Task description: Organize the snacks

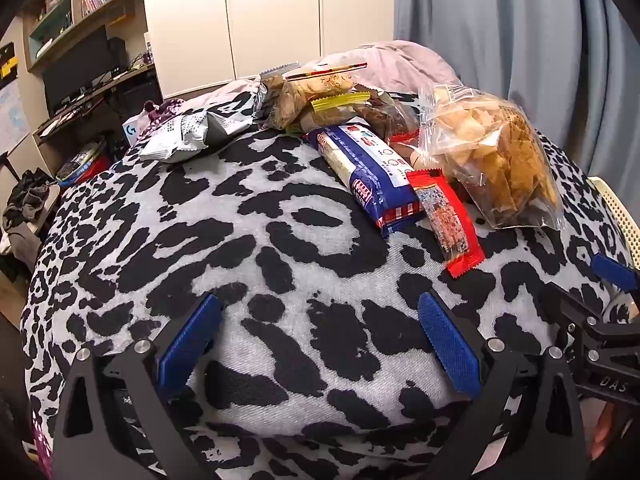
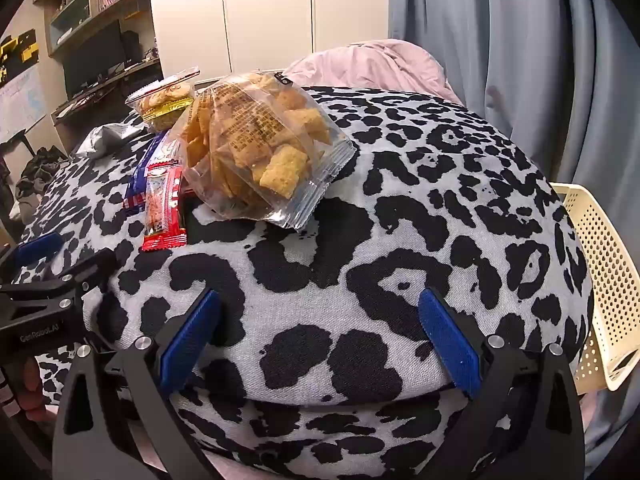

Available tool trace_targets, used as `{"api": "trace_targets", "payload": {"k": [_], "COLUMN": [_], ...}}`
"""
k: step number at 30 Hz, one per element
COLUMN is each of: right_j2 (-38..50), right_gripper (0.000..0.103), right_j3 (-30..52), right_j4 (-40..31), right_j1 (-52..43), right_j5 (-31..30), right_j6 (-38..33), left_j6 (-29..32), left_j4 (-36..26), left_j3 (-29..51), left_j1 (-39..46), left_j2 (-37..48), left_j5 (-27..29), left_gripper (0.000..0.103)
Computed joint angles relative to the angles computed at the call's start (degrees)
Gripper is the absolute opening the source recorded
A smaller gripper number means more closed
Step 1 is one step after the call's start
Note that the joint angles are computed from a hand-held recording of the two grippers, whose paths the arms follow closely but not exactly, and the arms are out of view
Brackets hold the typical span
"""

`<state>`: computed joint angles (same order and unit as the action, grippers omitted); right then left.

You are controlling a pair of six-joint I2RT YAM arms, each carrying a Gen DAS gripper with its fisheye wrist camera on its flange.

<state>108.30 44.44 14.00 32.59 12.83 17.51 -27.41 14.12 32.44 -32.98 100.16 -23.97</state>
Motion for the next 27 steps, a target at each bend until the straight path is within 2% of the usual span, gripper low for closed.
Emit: {"api": "trace_targets", "payload": {"k": [13,27], "right_j2": [-0.74,-1.21], "right_gripper": [0.100,0.100], "right_j3": [-2.31,-2.21], "right_j4": [3.32,2.21], "right_j1": [-0.07,0.13], "right_j5": [0.11,0.19], "right_j6": [-1.21,-0.94], "left_j6": [0.04,0.29], "left_j4": [-1.31,-1.81], "left_j3": [0.62,1.08], "left_j1": [0.30,0.26], "left_j2": [-0.06,-0.11], "left_j5": [0.21,0.07], "left_gripper": [0.098,0.098]}}
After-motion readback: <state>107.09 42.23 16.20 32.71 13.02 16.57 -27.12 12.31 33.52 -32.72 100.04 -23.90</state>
